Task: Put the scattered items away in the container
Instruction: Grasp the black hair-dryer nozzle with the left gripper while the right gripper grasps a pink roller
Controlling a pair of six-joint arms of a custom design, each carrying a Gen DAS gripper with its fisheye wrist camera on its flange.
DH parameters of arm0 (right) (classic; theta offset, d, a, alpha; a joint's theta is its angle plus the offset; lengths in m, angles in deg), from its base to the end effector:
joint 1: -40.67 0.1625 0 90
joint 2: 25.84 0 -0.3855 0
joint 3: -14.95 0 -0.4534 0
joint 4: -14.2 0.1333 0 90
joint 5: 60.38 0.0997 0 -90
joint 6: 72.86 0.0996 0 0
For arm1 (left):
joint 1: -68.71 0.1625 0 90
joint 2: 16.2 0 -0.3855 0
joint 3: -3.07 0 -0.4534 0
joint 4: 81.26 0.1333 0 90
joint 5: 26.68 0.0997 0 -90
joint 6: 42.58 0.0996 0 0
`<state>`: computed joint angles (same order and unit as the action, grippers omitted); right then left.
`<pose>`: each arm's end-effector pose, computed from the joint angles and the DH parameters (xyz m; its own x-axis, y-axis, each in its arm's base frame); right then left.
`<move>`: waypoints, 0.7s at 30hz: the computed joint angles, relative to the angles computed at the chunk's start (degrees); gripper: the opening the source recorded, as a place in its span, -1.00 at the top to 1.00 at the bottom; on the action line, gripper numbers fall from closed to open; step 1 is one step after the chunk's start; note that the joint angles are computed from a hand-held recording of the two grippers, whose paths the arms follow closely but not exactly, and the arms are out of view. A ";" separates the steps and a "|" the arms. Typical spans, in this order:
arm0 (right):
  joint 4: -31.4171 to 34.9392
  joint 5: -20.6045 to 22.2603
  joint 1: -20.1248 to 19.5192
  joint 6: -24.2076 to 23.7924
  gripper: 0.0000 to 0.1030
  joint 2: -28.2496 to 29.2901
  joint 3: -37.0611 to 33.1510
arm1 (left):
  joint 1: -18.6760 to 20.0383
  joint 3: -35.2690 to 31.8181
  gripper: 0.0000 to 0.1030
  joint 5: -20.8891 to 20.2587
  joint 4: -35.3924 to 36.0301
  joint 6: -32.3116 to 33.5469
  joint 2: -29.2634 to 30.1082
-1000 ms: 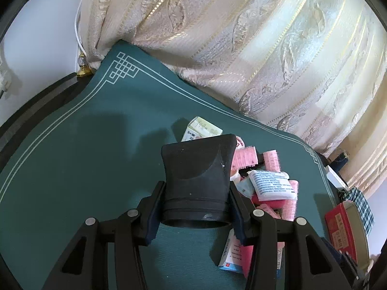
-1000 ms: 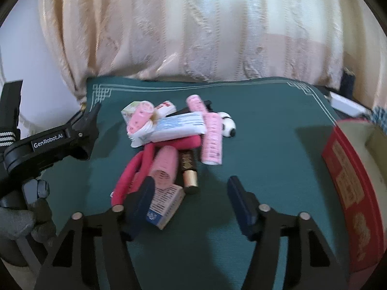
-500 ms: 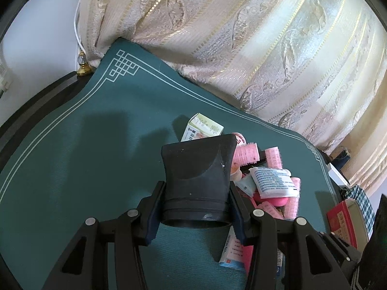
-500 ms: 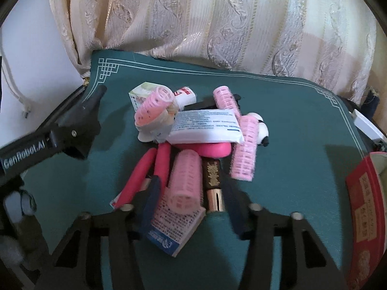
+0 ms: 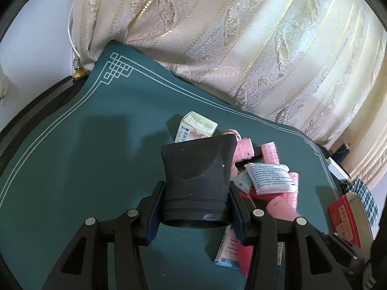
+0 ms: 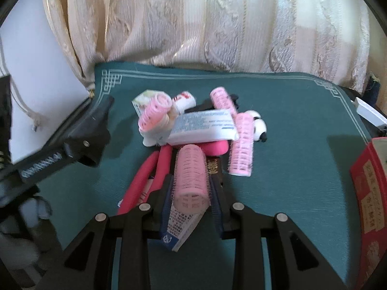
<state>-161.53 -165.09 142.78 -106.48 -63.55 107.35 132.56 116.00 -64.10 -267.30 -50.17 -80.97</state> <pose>0.2529 -0.6639 -0.0028 -0.7109 -0.5262 0.4667 -0.6885 0.6561 -0.3089 -0.0643 -0.6129 0.2068 -0.8371 -0.3382 -0.4300 0.1867 0.5623 -0.8056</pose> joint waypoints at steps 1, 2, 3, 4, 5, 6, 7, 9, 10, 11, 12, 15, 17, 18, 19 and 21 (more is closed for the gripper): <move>-0.22 0.16 -0.03 0.24 0.38 -0.45 0.42 | -0.03 -0.02 0.02 0.03 0.04 0.07 0.07; -0.31 0.21 -0.09 0.55 0.38 -0.83 0.74 | -0.06 -0.01 0.02 0.04 0.01 0.18 0.11; -0.36 0.22 -0.18 0.84 0.38 -1.16 1.01 | -0.13 0.02 0.02 0.07 -0.13 0.37 0.15; -0.42 0.15 -0.29 1.16 0.38 -1.49 1.26 | -0.27 0.04 0.02 0.16 -0.46 0.73 0.25; -0.59 0.10 -0.45 1.57 0.38 -1.97 1.70 | -0.41 0.03 0.02 0.27 -0.77 1.03 0.37; -0.76 0.26 -0.65 2.03 0.38 -2.59 2.26 | -0.62 0.08 0.02 0.36 -1.27 1.56 0.48; -0.95 0.49 -0.85 2.51 0.38 -3.41 2.93 | -0.84 0.12 0.02 0.44 -1.76 2.03 0.62; -1.61 1.12 -1.19 2.67 0.38 -4.81 4.15 | -1.35 0.22 0.02 0.67 -2.90 3.16 0.93; -2.15 1.76 -1.42 2.69 0.38 -6.00 5.24 | -1.64 0.25 0.02 0.75 -3.44 3.82 1.10; -2.67 2.38 -1.64 2.66 0.38 -7.14 6.28 | -1.93 0.26 0.02 0.86 -4.02 4.55 1.31; -3.27 2.94 -1.85 2.58 0.38 -8.23 7.28 | -2.25 0.21 0.02 1.11 -4.50 5.20 1.55; -5.48 3.75 -2.57 2.26 0.38 -11.47 10.17 | -3.33 0.25 0.02 1.69 -4.29 5.71 1.84; -8.24 3.58 -3.03 1.44 0.38 -13.15 11.96 | -4.27 0.65 0.02 1.94 -4.85 6.09 1.93; -10.00 3.35 -3.17 0.76 0.38 -13.69 12.70 | -4.98 0.88 0.02 2.30 -5.30 6.58 2.11; -12.74 2.97 -3.34 -0.21 0.38 -14.30 13.70 | -5.69 1.13 0.02 2.46 -5.44 6.89 2.23; -18.85 1.89 -3.64 -1.95 0.38 -15.31 15.66 | -6.91 1.48 0.02 2.42 -5.16 7.17 2.46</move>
<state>-180.38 -163.20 139.14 -108.43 -78.86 123.01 125.65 117.47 -61.69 -272.46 -43.00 -78.51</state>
